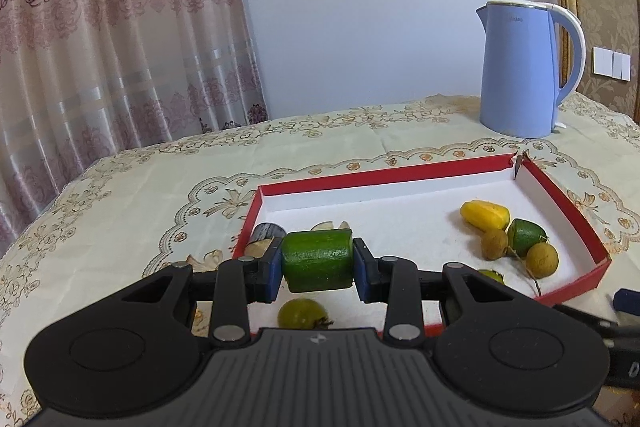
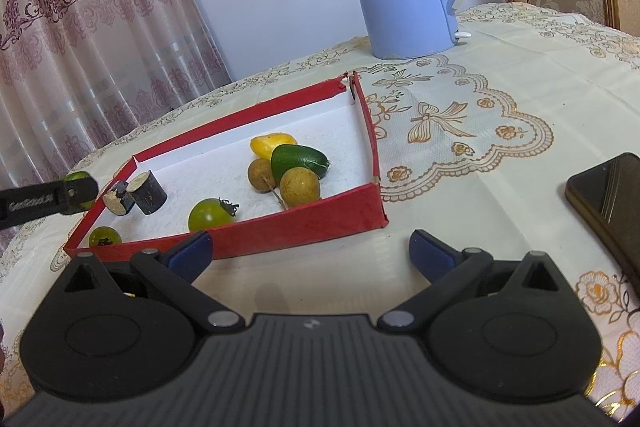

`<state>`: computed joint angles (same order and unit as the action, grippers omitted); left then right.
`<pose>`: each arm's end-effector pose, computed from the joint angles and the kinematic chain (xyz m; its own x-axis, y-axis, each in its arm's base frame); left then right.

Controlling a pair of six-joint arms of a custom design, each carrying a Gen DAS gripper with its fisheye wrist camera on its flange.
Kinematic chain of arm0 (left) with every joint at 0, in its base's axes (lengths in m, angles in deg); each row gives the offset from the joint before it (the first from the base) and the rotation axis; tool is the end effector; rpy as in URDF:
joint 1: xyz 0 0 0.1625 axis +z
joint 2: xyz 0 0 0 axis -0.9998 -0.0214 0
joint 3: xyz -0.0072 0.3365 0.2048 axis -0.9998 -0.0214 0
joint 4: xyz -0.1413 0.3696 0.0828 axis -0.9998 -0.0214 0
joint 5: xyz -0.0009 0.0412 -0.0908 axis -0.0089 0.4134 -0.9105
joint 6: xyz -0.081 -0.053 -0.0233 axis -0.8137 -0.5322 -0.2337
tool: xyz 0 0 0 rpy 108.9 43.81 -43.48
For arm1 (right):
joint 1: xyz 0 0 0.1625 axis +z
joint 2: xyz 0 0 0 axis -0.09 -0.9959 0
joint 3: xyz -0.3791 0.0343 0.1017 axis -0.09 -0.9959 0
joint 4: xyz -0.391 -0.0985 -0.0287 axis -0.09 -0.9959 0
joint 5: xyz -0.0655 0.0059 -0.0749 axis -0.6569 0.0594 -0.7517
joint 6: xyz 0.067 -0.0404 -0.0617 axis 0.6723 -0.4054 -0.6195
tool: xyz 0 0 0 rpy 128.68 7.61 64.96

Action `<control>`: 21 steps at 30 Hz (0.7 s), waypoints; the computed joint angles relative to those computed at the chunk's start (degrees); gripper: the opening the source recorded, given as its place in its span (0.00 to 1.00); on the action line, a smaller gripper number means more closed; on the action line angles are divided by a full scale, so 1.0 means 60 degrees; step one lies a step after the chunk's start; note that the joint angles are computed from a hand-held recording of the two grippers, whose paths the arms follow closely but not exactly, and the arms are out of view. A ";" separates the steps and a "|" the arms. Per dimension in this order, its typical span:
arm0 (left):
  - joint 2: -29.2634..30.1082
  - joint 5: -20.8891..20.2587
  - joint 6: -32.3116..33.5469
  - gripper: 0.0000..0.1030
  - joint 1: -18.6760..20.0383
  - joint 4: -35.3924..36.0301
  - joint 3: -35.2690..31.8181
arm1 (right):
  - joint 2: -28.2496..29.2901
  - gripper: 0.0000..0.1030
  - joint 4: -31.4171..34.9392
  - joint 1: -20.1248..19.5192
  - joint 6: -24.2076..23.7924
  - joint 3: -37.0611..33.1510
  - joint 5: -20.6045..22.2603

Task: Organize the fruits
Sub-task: 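Lift the green cylinder with the left tool and carry it over the tray, then lower the green cylinder into the tray and open the left tool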

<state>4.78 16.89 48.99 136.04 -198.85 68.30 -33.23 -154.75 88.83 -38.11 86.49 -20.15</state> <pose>-0.2502 -0.6072 0.0778 -0.5764 -0.2188 -0.7873 0.6278 0.4981 -0.5981 0.0654 -0.6179 0.1531 -0.8857 -0.2150 0.4114 -0.4555 0.5728 -0.6815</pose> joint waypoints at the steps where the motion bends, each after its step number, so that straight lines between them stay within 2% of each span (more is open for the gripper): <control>1: 0.0076 0.0012 0.0110 0.33 0.0019 -0.0014 -0.0139 | -0.0002 1.00 0.0002 -0.0004 -0.0001 0.0000 0.0004; 6: 0.0396 0.0012 0.0531 0.33 0.0165 0.0126 -0.0859 | -0.0007 1.00 0.0004 -0.0003 0.0015 0.0006 0.0019; 15: 0.0388 -0.0212 -0.0519 0.33 0.0423 0.1488 -0.1278 | -0.0021 1.00 0.0003 -0.0013 0.0032 0.0022 0.0049; 21: 0.0549 -0.0286 -0.0748 0.33 0.0548 0.2047 -0.1686 | -0.0022 1.00 0.0008 -0.0016 0.0033 0.0020 0.0054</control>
